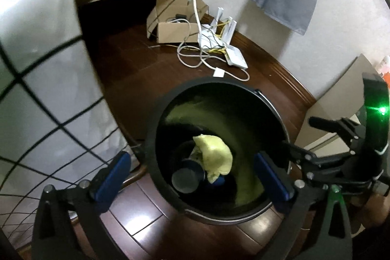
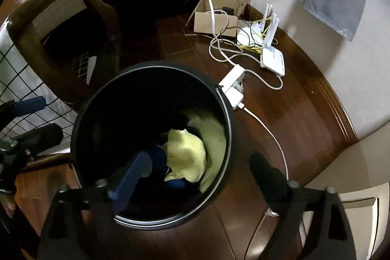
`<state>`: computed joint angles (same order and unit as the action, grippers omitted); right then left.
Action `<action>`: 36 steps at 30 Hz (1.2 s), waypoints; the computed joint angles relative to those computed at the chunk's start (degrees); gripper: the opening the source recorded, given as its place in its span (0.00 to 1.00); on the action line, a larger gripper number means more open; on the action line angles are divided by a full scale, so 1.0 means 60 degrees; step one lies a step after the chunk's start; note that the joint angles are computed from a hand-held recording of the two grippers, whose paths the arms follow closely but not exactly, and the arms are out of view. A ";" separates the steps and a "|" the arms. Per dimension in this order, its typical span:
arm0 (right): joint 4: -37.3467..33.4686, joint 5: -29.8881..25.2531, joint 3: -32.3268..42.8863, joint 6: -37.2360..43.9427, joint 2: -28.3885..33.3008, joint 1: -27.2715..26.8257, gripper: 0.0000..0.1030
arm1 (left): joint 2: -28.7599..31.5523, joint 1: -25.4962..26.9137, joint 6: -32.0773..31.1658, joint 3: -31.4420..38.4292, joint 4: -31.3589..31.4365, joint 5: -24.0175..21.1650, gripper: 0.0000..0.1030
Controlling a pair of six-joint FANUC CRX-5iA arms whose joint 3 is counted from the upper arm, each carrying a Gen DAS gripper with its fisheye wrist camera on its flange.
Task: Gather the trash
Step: 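Move both tools back over the table toward the remaining trash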
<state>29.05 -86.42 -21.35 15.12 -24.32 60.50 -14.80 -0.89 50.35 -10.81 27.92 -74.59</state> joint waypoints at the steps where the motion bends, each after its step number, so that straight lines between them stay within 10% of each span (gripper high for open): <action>1: 0.0056 -0.0069 0.0018 -0.0073 0.0011 0.0105 0.95 | -0.0049 0.0049 -0.0063 -0.0033 0.0046 0.0016 0.99; 22: 0.1524 -0.1901 0.1176 -0.1660 0.0506 0.2781 0.99 | -0.1596 0.1938 -0.1194 -0.0337 0.0717 -0.0543 0.99; 36: 0.2932 -0.1546 0.2216 -0.1504 0.1454 0.3226 0.99 | -0.2017 0.4017 -0.2261 -0.0289 0.1703 -0.0930 0.99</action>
